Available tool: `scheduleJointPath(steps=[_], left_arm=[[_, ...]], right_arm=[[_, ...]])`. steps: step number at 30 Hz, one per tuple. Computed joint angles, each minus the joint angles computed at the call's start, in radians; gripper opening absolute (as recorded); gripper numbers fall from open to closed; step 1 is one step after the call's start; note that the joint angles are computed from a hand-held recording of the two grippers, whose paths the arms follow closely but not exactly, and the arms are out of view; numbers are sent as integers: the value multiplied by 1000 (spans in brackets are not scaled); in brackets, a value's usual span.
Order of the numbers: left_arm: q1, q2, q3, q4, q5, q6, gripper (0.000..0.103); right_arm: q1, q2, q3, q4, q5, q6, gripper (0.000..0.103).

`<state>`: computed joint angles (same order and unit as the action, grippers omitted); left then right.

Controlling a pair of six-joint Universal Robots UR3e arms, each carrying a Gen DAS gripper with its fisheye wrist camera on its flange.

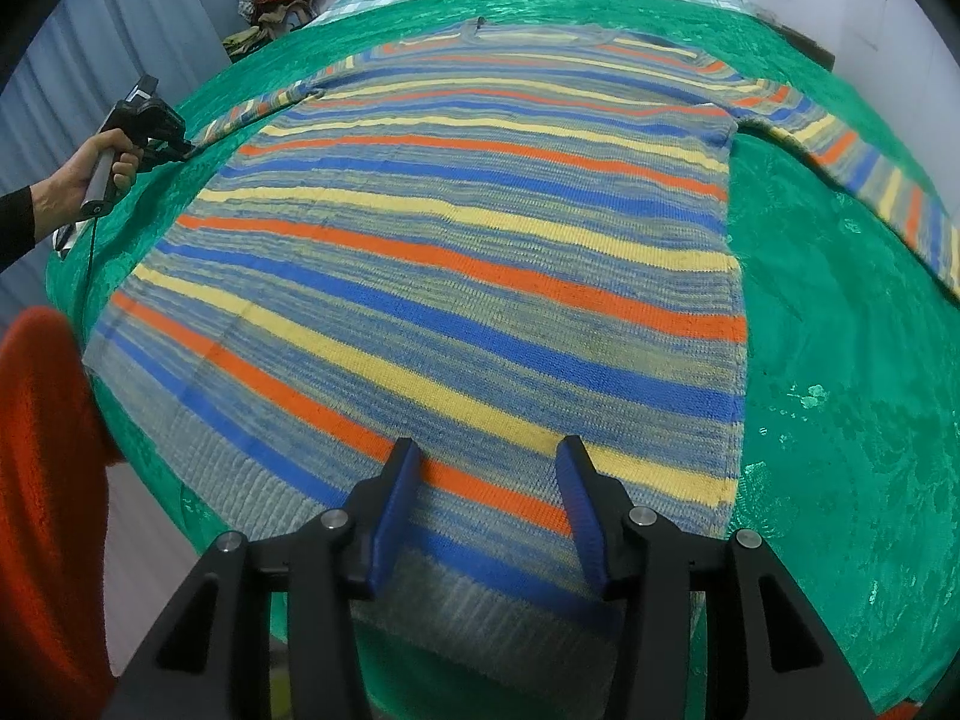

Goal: Fold small clothes

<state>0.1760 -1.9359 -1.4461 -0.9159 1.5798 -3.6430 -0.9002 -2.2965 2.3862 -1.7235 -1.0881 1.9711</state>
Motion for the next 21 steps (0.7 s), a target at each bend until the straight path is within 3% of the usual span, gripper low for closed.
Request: scheduleJointPath(steps=[1, 3, 4, 5, 8, 14, 17, 21], left_arm=[[4, 4, 0, -9, -5, 4, 13], [-16, 6, 36, -67, 69, 2, 21], [-32, 23, 40, -98, 123, 0, 47], [-39, 48, 24, -104, 154, -2, 65], [-49, 184, -103, -65, 173, 31, 67], [-228, 440, -243, -81, 53, 124, 71], [-427, 458, -272, -23, 13, 120, 77], [-692, 288, -262, 75, 32, 103, 71]], right_arm=[[-3, -3, 0, 4, 1, -4, 48], [-8, -3, -4, 17, 3, -16, 53], [-10, -3, -7, 30, 6, -24, 56], [-11, -6, -10, 45, 8, -34, 62], [1, -33, -8, 59, -5, -43, 74], [-95, -86, -126, 237, -3, -103, 74], [-148, -99, -211, 339, 15, -146, 74], [-43, -41, -173, 199, -45, -40, 73]])
